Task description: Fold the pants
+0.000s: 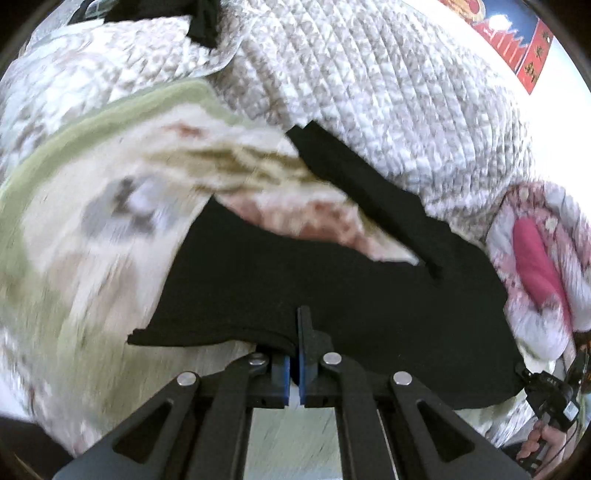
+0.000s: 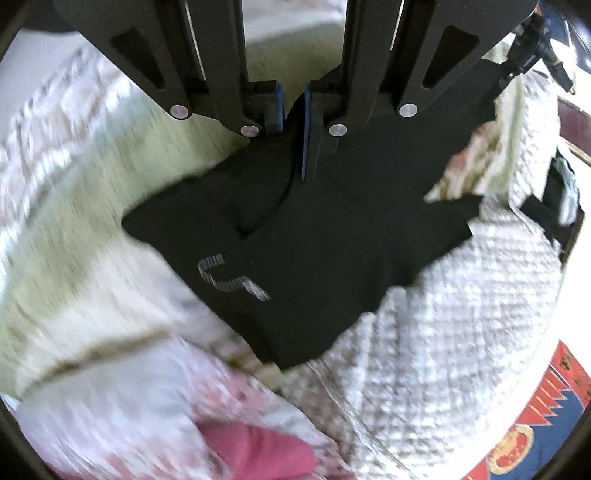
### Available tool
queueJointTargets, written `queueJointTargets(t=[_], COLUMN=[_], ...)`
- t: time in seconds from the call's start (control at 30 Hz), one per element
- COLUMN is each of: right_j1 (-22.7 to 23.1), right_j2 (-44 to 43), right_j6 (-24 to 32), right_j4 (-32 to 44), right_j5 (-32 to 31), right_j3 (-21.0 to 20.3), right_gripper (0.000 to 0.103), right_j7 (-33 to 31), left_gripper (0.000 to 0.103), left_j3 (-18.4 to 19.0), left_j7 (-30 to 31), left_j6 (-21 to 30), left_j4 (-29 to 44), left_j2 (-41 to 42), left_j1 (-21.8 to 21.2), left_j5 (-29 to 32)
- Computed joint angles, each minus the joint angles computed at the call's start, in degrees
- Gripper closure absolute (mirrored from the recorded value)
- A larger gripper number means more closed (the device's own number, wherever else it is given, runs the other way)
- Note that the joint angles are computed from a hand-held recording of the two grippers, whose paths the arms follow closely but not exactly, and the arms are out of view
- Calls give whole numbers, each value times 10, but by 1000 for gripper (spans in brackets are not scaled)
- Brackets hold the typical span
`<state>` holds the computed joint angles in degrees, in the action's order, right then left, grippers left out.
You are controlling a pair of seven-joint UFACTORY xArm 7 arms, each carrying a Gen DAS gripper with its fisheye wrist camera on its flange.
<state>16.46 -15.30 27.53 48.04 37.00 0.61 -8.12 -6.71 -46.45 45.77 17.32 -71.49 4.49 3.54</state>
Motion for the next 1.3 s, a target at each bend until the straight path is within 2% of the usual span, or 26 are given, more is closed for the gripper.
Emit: queueJointTargets(t=[0.1, 0.17, 0.2, 0.3, 0.53, 0.6, 0.63, 0.67, 0.7, 0.77, 0.8, 0.9, 0.97, 1.1, 1.17, 1.2, 1.23, 1.3], right_j1=[8, 6, 5, 12, 9, 6, 8, 3, -4, -3, -14, -24, -18, -39, -55, -74, -98, -121], right_j2=[3, -5, -11, -22, -3, -1, -2, -1, -3, -16, -25, -35, -37, -16, -34, -48, -69, -94], right_j6=[11, 2, -7, -30, -39, -49, -58, -63, -67, -71, -78, -83, -73, -33, -44, -55, -74, -103], right_j4=[-6, -7, -11, -19, -3, -1, -2, -2, -3, -9, -17, -31, -36, -20, -34, -45, -61, -78], right_j5=[43, 56, 58, 87, 135, 139, 150, 136, 118, 112, 76, 25, 16, -56, -93, -133, -181, -235], right_j3=[-15, -15, -13, -22, -27, -24, -26, -21, -15, -18, -7, -5, -19, -7, 7, 25, 47, 66], right_gripper=[96, 88, 81, 73, 72, 72, 76, 85, 101, 101, 101, 102, 102, 101, 93, 76, 72, 72], right_j7=[-28, -40, -43, -61, -53, -48, -54, -43, -30, -32, -9, 35, 41, 96, 134, 169, 210, 256], left_gripper=[99, 98, 96, 91, 89, 91, 96, 99, 99, 99, 99, 99, 99, 99, 97, 95, 94, 94], left_j3=[3, 12, 15, 17, 38, 33, 24, 17, 7, -9, -13, -41, -33, -16, -17, -27, -43, -58], left_j7=[-7, -10, -11, -16, -39, -36, -36, -33, -34, -36, -35, -37, -40, -36, -44, -49, -58, -73], left_j6=[25, 20, 16, 9, 3, -2, -1, -3, -1, 6, 11, 46, 59, 79, 100, 117, 141, 172], left_j4=[-21, -31, -32, -41, -55, -51, -45, -41, -36, -27, -23, -7, -8, -11, -9, -4, 6, 17], left_j2=[-13, -22, -24, -37, -43, -28, -22, -18, -17, -29, -36, -47, -55, -38, -40, -47, -53, -70], left_j1=[-13, -16, -14, -4, 46, 51, 54, 54, 56, 61, 62, 69, 62, 48, 49, 54, 64, 77], left_j5=[-14, -21, -22, -23, -20, -15, -9, -2, 7, 24, 31, 62, 65, 59, 56, 63, 75, 97])
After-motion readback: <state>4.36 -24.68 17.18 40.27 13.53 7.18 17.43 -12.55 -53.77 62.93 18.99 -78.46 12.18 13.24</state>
